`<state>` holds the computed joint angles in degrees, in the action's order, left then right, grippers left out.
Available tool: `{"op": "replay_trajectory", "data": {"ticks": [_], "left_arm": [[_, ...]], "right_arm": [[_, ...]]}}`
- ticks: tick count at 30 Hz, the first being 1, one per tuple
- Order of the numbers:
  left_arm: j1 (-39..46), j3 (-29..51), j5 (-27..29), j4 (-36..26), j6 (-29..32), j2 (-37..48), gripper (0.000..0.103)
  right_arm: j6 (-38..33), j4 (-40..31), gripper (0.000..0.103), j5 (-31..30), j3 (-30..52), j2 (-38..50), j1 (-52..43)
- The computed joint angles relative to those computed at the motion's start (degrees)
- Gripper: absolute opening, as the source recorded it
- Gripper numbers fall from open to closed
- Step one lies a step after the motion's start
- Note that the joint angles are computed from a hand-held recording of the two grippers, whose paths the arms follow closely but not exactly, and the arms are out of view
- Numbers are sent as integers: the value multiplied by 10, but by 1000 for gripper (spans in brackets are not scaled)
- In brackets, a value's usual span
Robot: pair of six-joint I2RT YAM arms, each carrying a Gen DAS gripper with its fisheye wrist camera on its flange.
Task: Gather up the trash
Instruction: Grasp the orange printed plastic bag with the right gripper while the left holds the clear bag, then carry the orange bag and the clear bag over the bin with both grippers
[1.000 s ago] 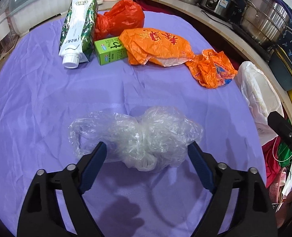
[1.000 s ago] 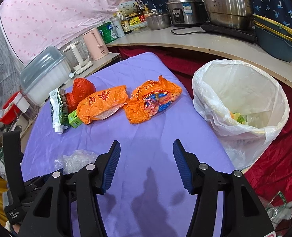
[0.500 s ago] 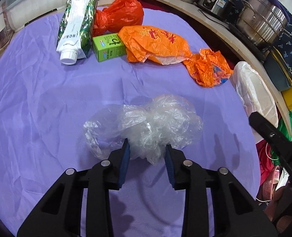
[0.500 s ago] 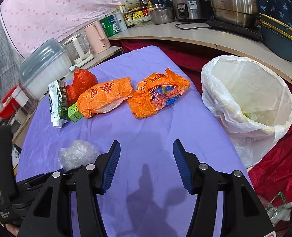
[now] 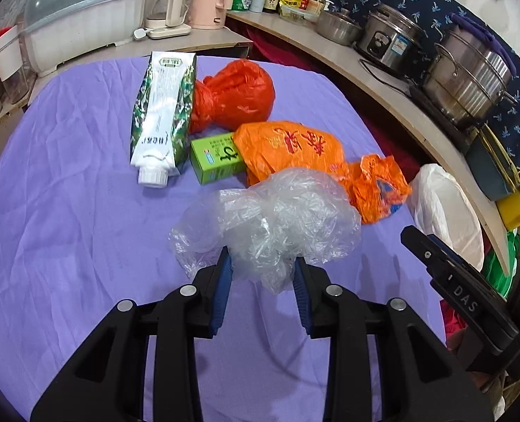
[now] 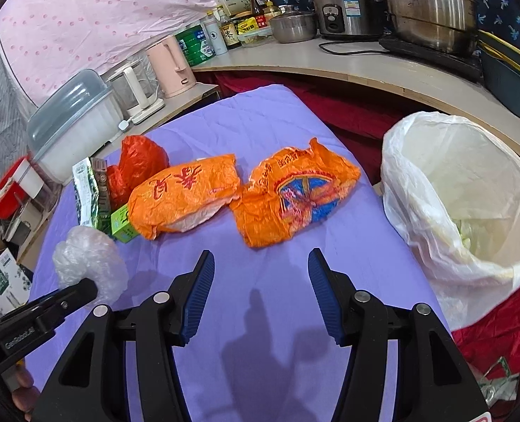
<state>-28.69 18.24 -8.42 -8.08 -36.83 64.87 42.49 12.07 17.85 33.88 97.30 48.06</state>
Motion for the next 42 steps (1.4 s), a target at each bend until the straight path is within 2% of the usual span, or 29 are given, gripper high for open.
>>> {"op": "replay_trajectory", "data": {"ticks": [8,17,26,30,36,42], "left_arm": [[46,27,25,34,31,52,31],[81,48,50,68,52,109,31],[87,50,59,76,49,125,31],[80,48,55,65,49,110,31],[56,41,40,37,37,68,31],[-7,40,5,-5,1,21,31]], "right_arm": [[-48,7,54,-35,96,105,-60],[-63,-1,54,-60,169,193,-90],[-79,23,43,-59,173,225,-95],[-82,20,24,-65,169,218,-96],[-66,33,22,-59,110,166,-84],[-40,49,22,-44,18,58,-67]]}}
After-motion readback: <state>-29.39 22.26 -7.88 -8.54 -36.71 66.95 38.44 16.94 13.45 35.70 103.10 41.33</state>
